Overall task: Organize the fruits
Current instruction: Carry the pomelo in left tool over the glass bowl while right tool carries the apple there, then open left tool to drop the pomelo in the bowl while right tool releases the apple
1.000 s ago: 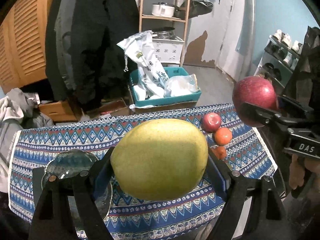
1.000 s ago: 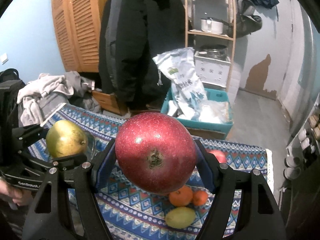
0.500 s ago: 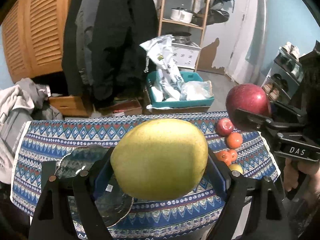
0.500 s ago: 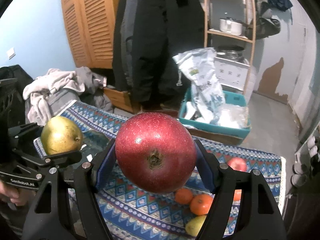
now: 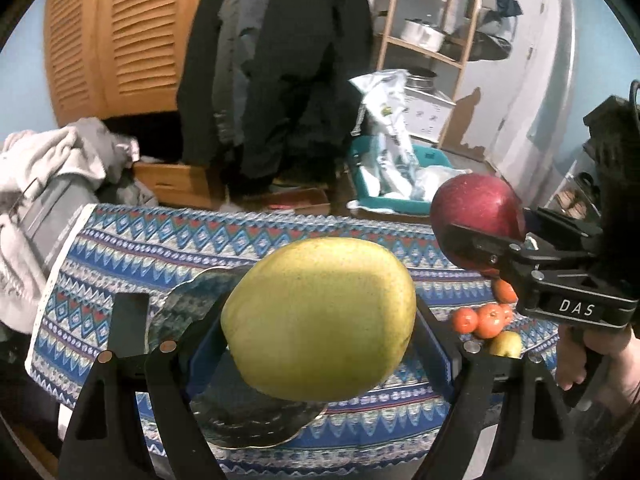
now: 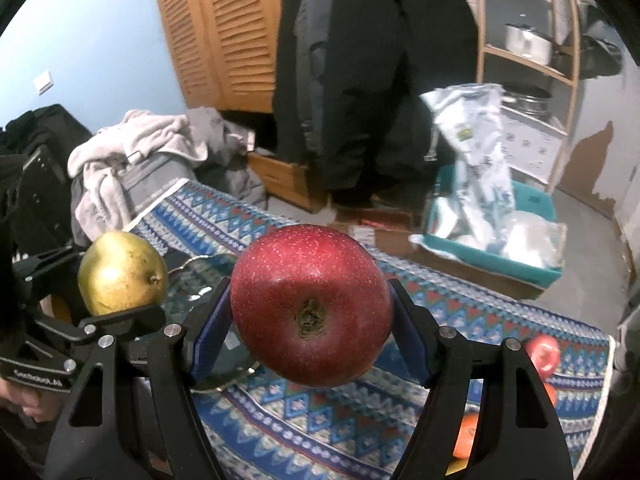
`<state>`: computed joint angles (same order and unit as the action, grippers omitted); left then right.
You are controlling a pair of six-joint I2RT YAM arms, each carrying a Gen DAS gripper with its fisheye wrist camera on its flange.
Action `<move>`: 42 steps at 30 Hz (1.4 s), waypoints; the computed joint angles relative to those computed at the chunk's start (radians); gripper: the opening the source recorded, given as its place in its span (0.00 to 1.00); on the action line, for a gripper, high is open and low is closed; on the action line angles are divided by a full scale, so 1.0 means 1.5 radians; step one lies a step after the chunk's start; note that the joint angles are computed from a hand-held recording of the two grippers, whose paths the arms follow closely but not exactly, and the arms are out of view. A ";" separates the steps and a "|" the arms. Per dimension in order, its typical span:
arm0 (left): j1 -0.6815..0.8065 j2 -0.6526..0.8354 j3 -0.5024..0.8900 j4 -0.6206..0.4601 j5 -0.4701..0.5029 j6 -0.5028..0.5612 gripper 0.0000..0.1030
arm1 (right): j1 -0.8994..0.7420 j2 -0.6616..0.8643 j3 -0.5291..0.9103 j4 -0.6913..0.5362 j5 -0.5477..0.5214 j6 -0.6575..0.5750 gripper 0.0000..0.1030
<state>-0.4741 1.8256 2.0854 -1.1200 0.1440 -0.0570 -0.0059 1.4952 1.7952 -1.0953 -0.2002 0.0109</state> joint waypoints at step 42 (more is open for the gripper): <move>0.138 0.081 -0.197 0.055 -0.004 0.033 0.83 | 0.159 0.265 -0.034 0.052 -0.006 0.042 0.72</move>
